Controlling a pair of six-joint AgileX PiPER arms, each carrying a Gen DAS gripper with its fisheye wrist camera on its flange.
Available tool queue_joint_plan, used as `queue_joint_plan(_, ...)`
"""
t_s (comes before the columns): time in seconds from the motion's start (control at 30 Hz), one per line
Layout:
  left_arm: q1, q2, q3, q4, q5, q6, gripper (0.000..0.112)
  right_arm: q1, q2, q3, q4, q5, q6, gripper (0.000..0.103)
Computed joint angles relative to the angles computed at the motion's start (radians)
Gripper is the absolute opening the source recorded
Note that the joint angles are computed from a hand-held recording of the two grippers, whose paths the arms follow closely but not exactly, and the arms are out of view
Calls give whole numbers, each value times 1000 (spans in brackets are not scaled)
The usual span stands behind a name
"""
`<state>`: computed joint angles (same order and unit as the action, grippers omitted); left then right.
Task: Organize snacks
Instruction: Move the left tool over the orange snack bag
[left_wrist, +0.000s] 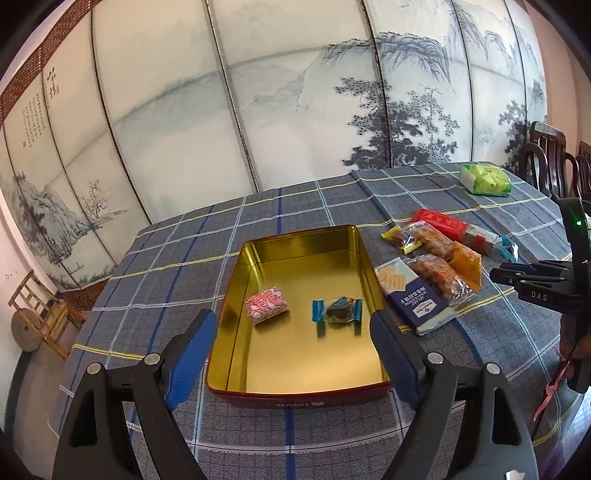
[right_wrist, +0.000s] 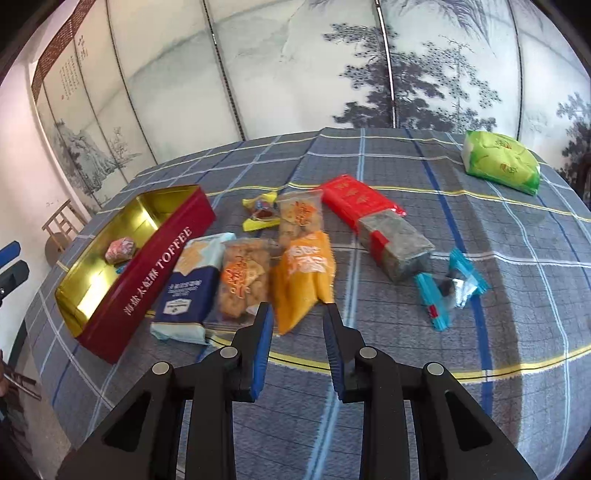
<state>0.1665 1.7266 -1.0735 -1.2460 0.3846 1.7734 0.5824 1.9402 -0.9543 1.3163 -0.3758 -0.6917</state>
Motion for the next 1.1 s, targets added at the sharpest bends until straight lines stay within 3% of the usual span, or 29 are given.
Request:
queue_joint_plan(0.1, -41, -21, 19, 36, -10, -32, 82, -15, -10, 49, -39, -15, 51, 29)
queue_joint_plan(0.17, -60, -25, 8, 140, 32, -134, 82, -35, -32, 89, -128, -13, 156, 29)
queue_joint_plan(0.27, -75, -6, -69, 356, 213, -360, 82, -39, -45, 114, -115, -44, 136, 29)
queue_joint_plan(0.33, -88, 25, -132, 432, 343, -471, 82, -61, -61, 151, -235, -40, 267, 29)
queue_joint_plan(0.43, -138, 77, -205, 515, 426, -614, 76, -87, -75, 197, -419, -44, 468, 29)
queue_joint_plan(0.53, -207, 135, -266, 593, 452, -728, 56, -95, -86, 235, -547, -73, 599, 29)
queue_joint_plan(0.6, -250, 182, -317, 650, 469, -793, 49, -100, -91, 257, -621, -96, 679, 29)
queue_joint_plan(0.73, -304, 280, -424, 716, 497, -915, 49, -108, -100, 296, -734, -141, 802, 29)
queue_joint_plan(0.97, -319, 458, -660, 803, 578, -1155, 47, -114, -108, 324, -825, -184, 877, 29)
queue_joint_plan(1.1, -327, 515, -736, 875, 579, -1282, 49, -117, -111, 338, -868, -210, 913, 29)
